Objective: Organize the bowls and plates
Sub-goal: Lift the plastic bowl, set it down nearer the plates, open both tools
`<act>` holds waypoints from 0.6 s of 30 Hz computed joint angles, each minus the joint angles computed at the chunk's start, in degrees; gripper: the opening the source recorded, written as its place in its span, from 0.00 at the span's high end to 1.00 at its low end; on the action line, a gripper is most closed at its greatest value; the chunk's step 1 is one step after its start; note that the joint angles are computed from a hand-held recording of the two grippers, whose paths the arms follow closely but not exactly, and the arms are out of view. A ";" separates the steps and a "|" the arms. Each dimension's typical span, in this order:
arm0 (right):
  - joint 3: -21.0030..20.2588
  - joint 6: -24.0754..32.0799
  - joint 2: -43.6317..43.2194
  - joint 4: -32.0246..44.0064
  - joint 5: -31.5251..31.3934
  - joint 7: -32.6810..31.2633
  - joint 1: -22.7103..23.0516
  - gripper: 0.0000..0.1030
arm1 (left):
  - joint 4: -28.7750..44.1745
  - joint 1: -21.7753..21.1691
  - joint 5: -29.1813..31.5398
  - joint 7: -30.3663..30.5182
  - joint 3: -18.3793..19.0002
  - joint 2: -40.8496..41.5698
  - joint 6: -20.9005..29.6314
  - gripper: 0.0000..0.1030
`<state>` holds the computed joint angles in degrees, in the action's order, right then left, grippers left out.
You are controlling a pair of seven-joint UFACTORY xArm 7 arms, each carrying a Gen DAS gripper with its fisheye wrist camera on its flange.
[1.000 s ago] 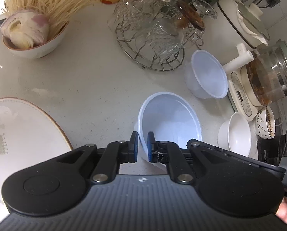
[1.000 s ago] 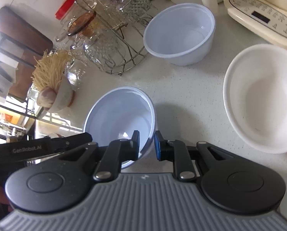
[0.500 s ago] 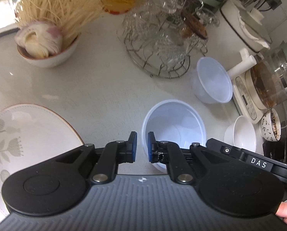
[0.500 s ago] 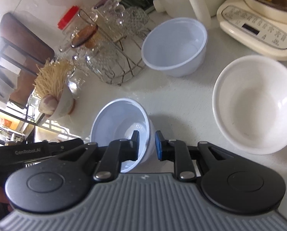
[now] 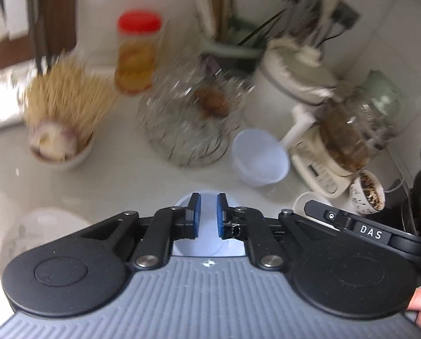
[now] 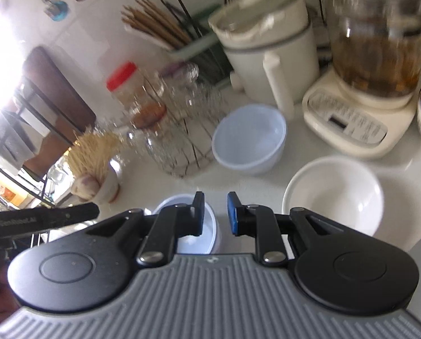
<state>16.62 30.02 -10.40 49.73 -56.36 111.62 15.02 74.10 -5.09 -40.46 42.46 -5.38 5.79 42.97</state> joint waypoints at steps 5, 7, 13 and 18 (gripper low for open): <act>2.12 4.78 -4.03 0.00 -1.83 0.22 0.38 0.79 | -2.42 -0.46 -4.33 3.68 0.43 -4.90 -0.04 0.88; 3.22 6.62 -5.76 -0.01 -2.05 -0.10 0.43 0.79 | -2.58 -0.87 -5.02 4.09 1.01 -6.25 0.84 0.88; 6.37 10.90 -9.81 -0.28 -1.72 -1.59 0.26 0.79 | -5.27 -2.34 -7.04 6.03 2.85 -10.87 2.37 0.86; 7.95 12.15 -11.43 -0.90 0.17 -2.50 0.62 0.79 | -8.23 -3.30 -7.43 6.39 4.12 -13.54 2.99 0.84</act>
<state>24.57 42.17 -21.83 48.82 -56.19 109.12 15.63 65.87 -8.39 -47.90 48.85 -1.26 -7.75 45.96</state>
